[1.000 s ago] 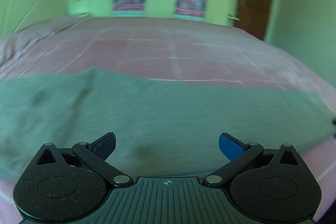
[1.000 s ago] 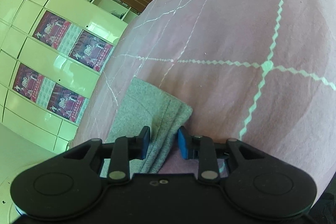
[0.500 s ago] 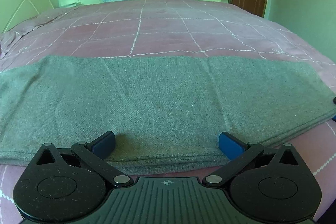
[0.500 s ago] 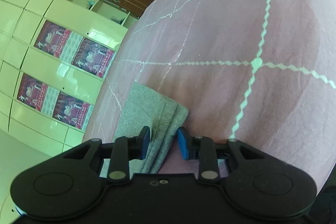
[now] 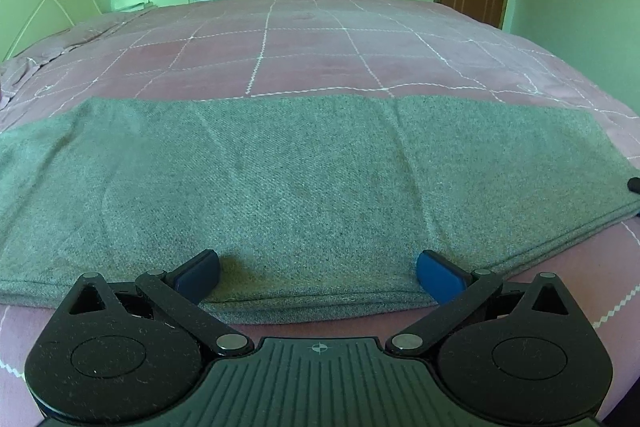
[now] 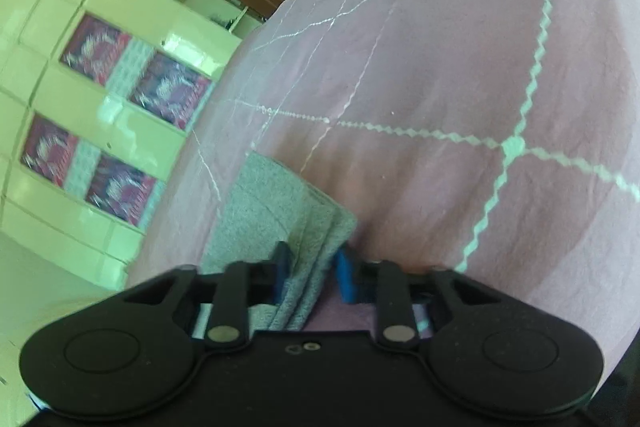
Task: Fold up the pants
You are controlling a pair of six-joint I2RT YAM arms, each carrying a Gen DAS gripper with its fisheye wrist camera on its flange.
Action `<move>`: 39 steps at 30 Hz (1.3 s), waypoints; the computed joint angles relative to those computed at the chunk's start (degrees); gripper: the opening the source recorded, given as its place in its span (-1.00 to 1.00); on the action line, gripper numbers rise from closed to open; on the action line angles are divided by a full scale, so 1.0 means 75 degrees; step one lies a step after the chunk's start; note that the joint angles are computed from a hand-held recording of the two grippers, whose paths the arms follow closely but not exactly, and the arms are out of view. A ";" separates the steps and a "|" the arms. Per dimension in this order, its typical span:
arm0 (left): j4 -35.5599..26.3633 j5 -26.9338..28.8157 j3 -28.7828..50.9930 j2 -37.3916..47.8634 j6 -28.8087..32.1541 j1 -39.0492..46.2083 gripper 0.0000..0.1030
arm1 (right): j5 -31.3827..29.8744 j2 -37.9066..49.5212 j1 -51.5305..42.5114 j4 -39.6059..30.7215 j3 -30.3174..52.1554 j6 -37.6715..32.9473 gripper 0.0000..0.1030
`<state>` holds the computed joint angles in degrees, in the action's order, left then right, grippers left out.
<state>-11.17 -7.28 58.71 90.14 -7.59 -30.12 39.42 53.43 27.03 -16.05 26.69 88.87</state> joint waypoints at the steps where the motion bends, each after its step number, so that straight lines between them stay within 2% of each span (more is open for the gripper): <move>1: -0.0017 0.0029 0.0007 -0.0011 0.0005 0.0012 1.00 | 0.0299 0.0002 0.0189 -0.0084 0.0162 -0.0123 -0.81; 2: -0.0068 0.0074 0.0034 -0.0046 0.0015 0.0033 1.00 | 0.0558 0.0085 0.0367 -0.0193 0.0389 -0.0260 -0.81; 6: -0.0070 0.1233 -0.0349 -0.0743 -0.0037 0.0951 1.00 | 0.0807 0.0680 0.0707 -0.0334 0.1481 -0.1024 -0.82; 10: 0.0054 0.2107 -0.0844 -0.1537 0.0778 0.2790 1.00 | 0.0862 0.2065 0.1272 0.0403 0.2948 -0.2462 -0.82; 14: 0.0167 0.2964 -0.0799 -0.1558 0.1885 0.5026 1.00 | 0.0459 0.4061 0.1771 0.1233 0.4693 -0.3458 -0.82; 17: 0.0279 0.3412 -0.0458 -0.1052 0.2397 0.6480 1.00 | -0.0187 0.5764 0.2043 0.1379 0.6362 -0.3993 -0.82; 19: 0.0330 0.3708 -0.0119 -0.0557 0.2446 0.7220 1.00 | -0.0735 0.6893 0.2178 0.1307 0.7480 -0.4067 -0.81; 20: 0.0351 0.3812 0.0058 -0.0307 0.2388 0.7521 1.00 | -0.1136 0.7467 0.2256 0.1305 0.8043 -0.4117 -0.76; 22: 0.0548 0.4067 0.0221 0.0129 0.2180 0.7979 1.00 | -0.2244 0.8768 0.2365 0.0902 0.9396 -0.4386 -0.51; 23: 0.0568 0.4119 0.0321 0.0336 0.2101 0.8123 1.00 | -0.3164 0.9398 0.2343 0.0351 1.0173 -0.4619 -0.22; 24: 0.0496 0.4106 0.0452 0.0529 0.2069 0.8182 1.00 | -0.3616 0.9729 0.2397 0.0023 1.0566 -0.4798 -0.32; 26: 0.0603 0.4195 0.0425 0.0692 0.2076 0.8261 1.00 | -0.2370 0.9414 0.2829 0.0263 1.0200 -0.4722 -0.34; 27: 0.0803 0.4298 0.0251 0.0644 0.2068 0.8295 1.00 | -0.2325 0.8977 0.2823 0.0882 0.9452 -0.4600 -0.35; 29: 0.0980 0.4610 0.0101 0.0594 0.1986 0.8262 1.00 | -0.2211 0.8349 0.2714 0.1056 0.8703 -0.4342 -0.33; 32: 0.1254 0.5336 -0.0157 0.0230 0.1837 0.8045 1.00 | -0.1491 0.7298 0.2561 0.1390 0.7446 -0.4221 -0.32; 34: 0.1394 0.5380 -0.0283 -0.0023 0.1822 0.7594 1.00 | -0.1200 0.6728 0.2412 0.1590 0.6696 -0.3939 -0.32; 36: 0.1361 0.5140 -0.0252 -0.0096 0.1831 0.7080 1.00 | -0.1257 0.6554 0.2162 0.0838 0.6509 -0.3283 -0.33; 37: 0.1291 0.5062 -0.0186 -0.0060 0.1844 0.6862 1.00 | -0.1938 0.6720 0.1900 0.0398 0.6525 -0.2821 -0.35; 38: 0.1210 0.4997 -0.0145 -0.0047 0.1847 0.6689 1.00 | -0.2641 0.6673 0.1658 0.0780 0.6157 -0.2749 -0.40; 39: 0.1078 0.4901 -0.0093 -0.0044 0.1847 0.6504 1.00 | -0.2694 0.6413 0.1584 0.1334 0.5690 -0.2764 -0.44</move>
